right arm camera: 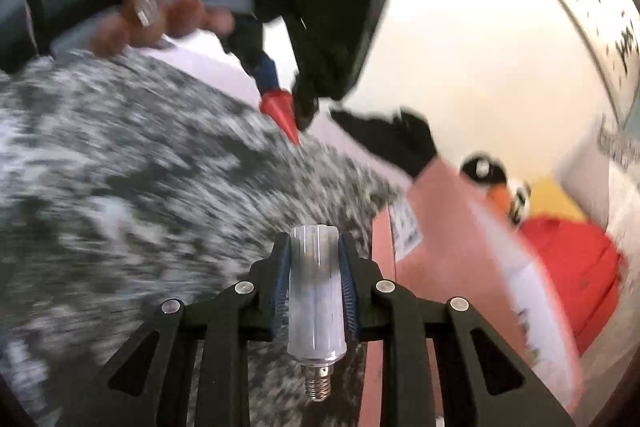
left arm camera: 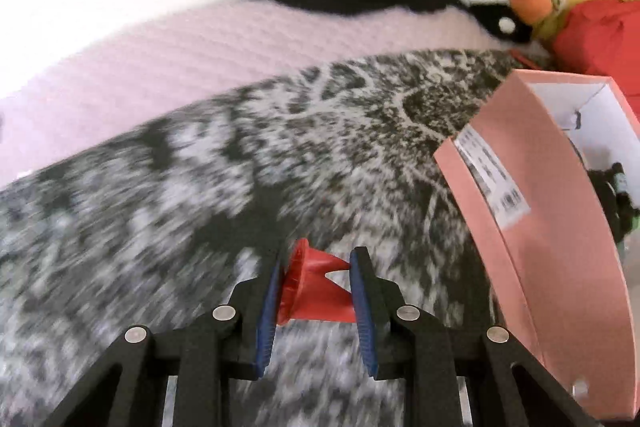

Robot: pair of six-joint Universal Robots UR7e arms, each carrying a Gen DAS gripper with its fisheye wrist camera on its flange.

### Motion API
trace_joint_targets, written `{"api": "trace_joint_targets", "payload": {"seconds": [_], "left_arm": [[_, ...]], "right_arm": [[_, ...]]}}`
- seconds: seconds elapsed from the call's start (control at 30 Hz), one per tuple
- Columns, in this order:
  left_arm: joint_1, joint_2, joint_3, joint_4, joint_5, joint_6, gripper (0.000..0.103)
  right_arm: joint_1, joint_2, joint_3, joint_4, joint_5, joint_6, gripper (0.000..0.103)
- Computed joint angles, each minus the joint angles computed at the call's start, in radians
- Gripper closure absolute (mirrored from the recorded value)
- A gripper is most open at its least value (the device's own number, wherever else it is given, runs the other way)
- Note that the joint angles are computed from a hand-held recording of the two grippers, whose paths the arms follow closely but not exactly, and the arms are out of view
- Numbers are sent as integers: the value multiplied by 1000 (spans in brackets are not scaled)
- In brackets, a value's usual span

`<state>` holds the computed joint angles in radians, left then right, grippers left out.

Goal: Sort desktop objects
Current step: 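Carry the red cone and white tube into the pink box and open both tools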

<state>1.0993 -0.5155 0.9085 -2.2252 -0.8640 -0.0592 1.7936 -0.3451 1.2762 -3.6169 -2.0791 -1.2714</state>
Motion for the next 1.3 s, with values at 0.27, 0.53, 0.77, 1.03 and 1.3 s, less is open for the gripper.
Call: {"api": "trace_joint_targets", "payload": {"seconds": [0.27,0.53,0.77,1.03,1.3], "left_arm": [[-167,-315,580,-467,283,61,76],[-384,-437,931,-779,580,90,75],[-549,-381,1018,-892,705,121,75],[-586,-291,889,-834,482,102,75],[-521,-77,525,-823,283,227,75]], "right_arm": [[100,-275,551,-301,103,-93,78],[150,-487,888,-515,135,-116,78],[138,-653,1015,-608,172,-119,78],[83,-876,1023,-580,188,-110,77],[-26,-1057,790,-136,231,130,77]]}}
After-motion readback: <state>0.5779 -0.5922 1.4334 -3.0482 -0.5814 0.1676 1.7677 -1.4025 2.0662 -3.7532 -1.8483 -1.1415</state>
